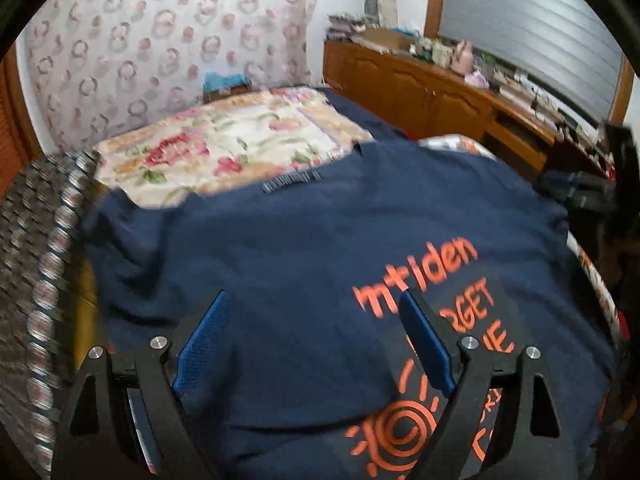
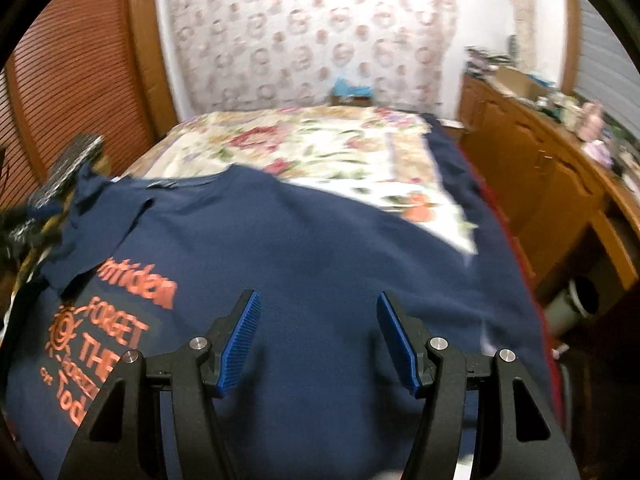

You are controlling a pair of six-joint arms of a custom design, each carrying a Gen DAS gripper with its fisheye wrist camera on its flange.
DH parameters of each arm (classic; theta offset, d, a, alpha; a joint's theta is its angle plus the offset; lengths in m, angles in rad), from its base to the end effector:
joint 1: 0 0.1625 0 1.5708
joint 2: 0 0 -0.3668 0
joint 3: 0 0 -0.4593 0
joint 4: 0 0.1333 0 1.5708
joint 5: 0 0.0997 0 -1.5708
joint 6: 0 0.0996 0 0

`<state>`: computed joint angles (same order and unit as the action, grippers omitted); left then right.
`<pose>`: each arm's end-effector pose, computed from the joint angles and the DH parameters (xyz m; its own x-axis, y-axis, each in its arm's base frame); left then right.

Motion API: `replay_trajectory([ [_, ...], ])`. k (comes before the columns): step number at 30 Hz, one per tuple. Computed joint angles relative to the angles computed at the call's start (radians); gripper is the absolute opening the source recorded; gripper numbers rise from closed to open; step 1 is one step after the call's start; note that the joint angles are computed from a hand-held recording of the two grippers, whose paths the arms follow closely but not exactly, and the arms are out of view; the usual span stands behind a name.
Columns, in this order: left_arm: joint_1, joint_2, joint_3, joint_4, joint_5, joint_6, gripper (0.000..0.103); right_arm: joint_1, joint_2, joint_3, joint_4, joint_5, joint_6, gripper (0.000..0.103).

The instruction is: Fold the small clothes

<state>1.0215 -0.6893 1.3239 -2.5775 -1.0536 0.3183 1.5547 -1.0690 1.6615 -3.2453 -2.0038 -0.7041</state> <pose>-0.2501 -0.7582 0.0791 -0.6410 0.5340 -0.5512 0.7233 0.6606 -0.2012 0.0805 -0.6855 0.2732 -0.6921 -0.0105 0.7217 -0.5779 0.6071 -0.5454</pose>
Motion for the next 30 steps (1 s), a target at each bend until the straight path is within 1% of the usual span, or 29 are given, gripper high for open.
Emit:
replay_trajectory([
  [3, -0.001, 0.012, 0.003, 0.023, -0.01, -0.011, 0.087, -0.027, -0.055, 0.048, -0.048, -0.027, 0.026, 0.063],
  [7, -0.008, 0.024, 0.013, 0.032, -0.003, -0.008, 0.087, -0.067, -0.109, 0.092, -0.055, -0.048, 0.086, 0.063],
  [10, -0.013, 0.028, 0.025, 0.028, 0.01, 0.003, 0.087, -0.09, -0.14, 0.116, -0.006, -0.029, 0.143, 0.063],
  [13, -0.02, 0.031, 0.046, -0.02, 0.038, 0.044, 0.087, -0.106, -0.159, 0.129, 0.05, -0.002, 0.188, 0.063],
  [17, -0.016, 0.031, 0.044, -0.024, 0.032, 0.043, 0.087, -0.119, -0.175, 0.121, 0.113, 0.004, 0.227, 0.063],
  [21, -0.017, 0.031, 0.043, -0.021, 0.032, 0.042, 0.089, -0.147, -0.209, 0.104, 0.2, 0.059, 0.266, 0.062],
  [22, -0.017, 0.032, 0.041, -0.015, 0.033, 0.039, 0.094, -0.149, -0.215, 0.101, 0.22, 0.068, 0.276, 0.057],
  [24, -0.016, 0.038, 0.034, -0.009, 0.042, 0.034, 0.098, -0.152, -0.219, 0.088, 0.253, 0.095, 0.29, 0.05],
  [25, -0.016, 0.037, 0.034, -0.008, 0.042, 0.032, 0.098, -0.153, -0.226, 0.09, 0.264, 0.107, 0.292, 0.041],
  [26, -0.016, 0.037, 0.036, -0.01, 0.042, 0.032, 0.098, -0.152, -0.229, 0.095, 0.257, 0.108, 0.286, 0.03],
  [27, -0.016, 0.037, 0.036, -0.01, 0.042, 0.032, 0.098, -0.147, -0.23, 0.105, 0.236, 0.091, 0.269, 0.026],
  [29, -0.015, 0.038, 0.035, -0.009, 0.042, 0.033, 0.098, -0.136, -0.208, 0.095, 0.196, 0.048, 0.228, 0.013],
  [30, -0.015, 0.037, 0.035, -0.009, 0.042, 0.033, 0.098, -0.128, -0.201, 0.097, 0.17, 0.037, 0.21, 0.01],
])
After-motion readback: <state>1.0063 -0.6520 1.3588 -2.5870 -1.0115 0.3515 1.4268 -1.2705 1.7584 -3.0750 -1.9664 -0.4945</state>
